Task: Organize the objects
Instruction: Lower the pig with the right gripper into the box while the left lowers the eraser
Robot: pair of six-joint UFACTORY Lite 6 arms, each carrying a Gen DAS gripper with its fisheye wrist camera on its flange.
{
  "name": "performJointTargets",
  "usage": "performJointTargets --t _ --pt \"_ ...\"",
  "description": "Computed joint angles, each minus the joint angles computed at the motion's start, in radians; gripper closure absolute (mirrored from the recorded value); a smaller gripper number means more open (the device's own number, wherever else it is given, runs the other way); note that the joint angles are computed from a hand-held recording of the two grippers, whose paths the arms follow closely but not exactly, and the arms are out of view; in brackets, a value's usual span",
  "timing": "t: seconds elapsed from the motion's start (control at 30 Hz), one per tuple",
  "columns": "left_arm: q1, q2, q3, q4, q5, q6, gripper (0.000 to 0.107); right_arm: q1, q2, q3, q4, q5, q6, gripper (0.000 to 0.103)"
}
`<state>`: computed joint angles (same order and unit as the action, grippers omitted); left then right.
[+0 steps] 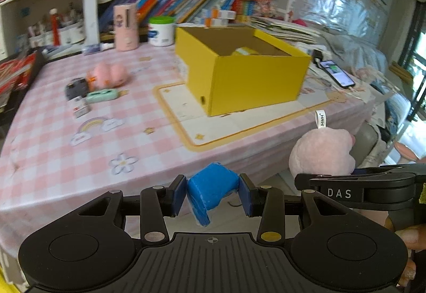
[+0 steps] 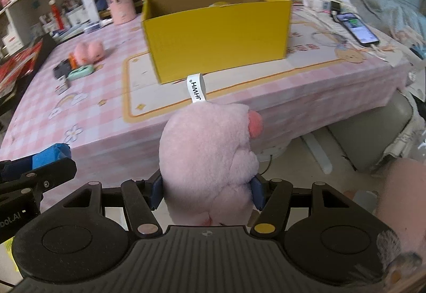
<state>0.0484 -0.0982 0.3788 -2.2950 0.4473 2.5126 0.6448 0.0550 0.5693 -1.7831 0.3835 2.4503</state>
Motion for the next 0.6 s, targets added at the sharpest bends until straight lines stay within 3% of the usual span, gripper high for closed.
performJointTargets --t 0.6 --pt "-0.18 0.202 0.221 -0.226 -0.061 0.093 0.067 -0.268 0.081 0.102 -0.181 -0.136 -0.012 0.044"
